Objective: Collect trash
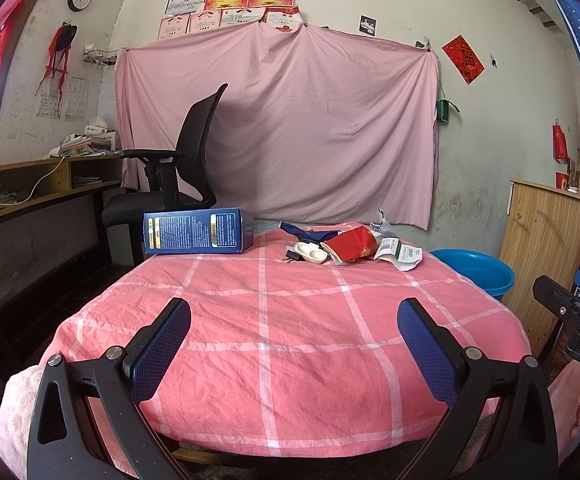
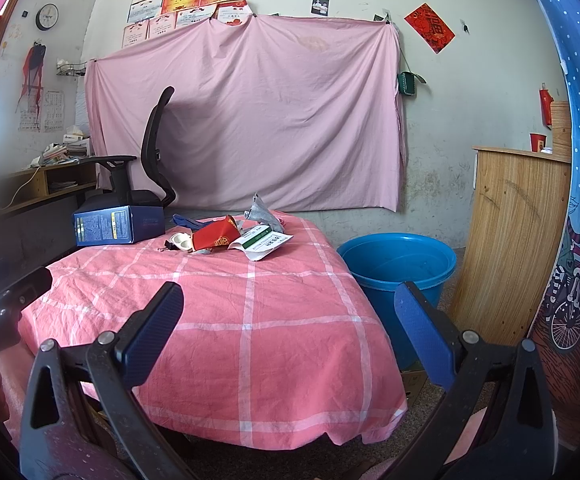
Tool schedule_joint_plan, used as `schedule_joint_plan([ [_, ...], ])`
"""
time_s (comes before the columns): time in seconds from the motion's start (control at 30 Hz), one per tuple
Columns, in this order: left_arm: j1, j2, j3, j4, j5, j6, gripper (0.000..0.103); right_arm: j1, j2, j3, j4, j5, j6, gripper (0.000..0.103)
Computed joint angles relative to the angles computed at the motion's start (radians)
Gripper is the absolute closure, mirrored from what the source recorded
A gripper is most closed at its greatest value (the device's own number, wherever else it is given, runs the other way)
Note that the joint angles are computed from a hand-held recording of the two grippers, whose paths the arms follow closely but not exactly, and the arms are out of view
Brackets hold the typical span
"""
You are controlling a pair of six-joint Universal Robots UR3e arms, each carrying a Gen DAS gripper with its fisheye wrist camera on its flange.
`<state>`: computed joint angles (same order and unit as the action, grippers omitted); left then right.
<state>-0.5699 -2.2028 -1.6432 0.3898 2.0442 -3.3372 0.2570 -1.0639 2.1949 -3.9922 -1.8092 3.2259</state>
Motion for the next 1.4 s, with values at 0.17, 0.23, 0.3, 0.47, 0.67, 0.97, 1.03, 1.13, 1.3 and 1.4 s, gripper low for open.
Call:
schedule_joint_plan([
  [0.17, -0.002, -0.001, 0.005, -0.003, 0.002, 0.0, 0.002, 0.001, -0.001, 0.0, 0.0, 0.0, 0.0, 0.0],
  [0.23, -0.004, -0.003, 0.009, -0.005, 0.008, 0.0, 0.002, 0.0, -0.001, 0.001, -0.001, 0.001, 0.0, 0.0],
  [0.3, -0.005, -0.005, 0.013, -0.007, 0.01, -0.001, 0.002, 0.001, -0.002, 0.001, 0.0, 0.0, 0.0, 0.0],
  [0.47, -0.006, -0.007, 0.008, -0.001, 0.012, 0.0, 0.002, 0.002, -0.002, 0.0, 0.002, -0.002, 0.001, 0.0],
  [0.67, -0.007, -0.009, 0.013, -0.003, 0.011, 0.0, 0.002, 0.004, 0.0, -0.002, 0.002, -0.003, 0.0, 0.0],
  [0.97, -0.003, -0.006, 0.003, 0.004, 0.008, 0.0, 0.002, 0.005, 0.003, -0.004, 0.002, -0.004, 0.001, 0.0],
  [1.03, -0.002, -0.006, 0.001, 0.006, 0.006, 0.0, 0.002, 0.005, 0.004, -0.005, 0.001, -0.003, 0.001, 0.0],
  [1.13, -0.003, -0.006, 0.002, 0.003, 0.008, -0.001, 0.002, 0.004, 0.003, -0.007, 0.005, -0.004, 0.0, 0.0],
  [1.3, -0.001, -0.005, -0.003, 0.005, 0.005, -0.003, 0.002, -0.003, 0.0, -0.009, 0.006, 0.001, 0.003, 0.0],
  [1.4, 0.005, -0.003, -0.001, 0.002, -0.005, -0.009, 0.002, 0.008, 0.007, -0.003, -0.012, -0.009, 0.012, 0.0],
])
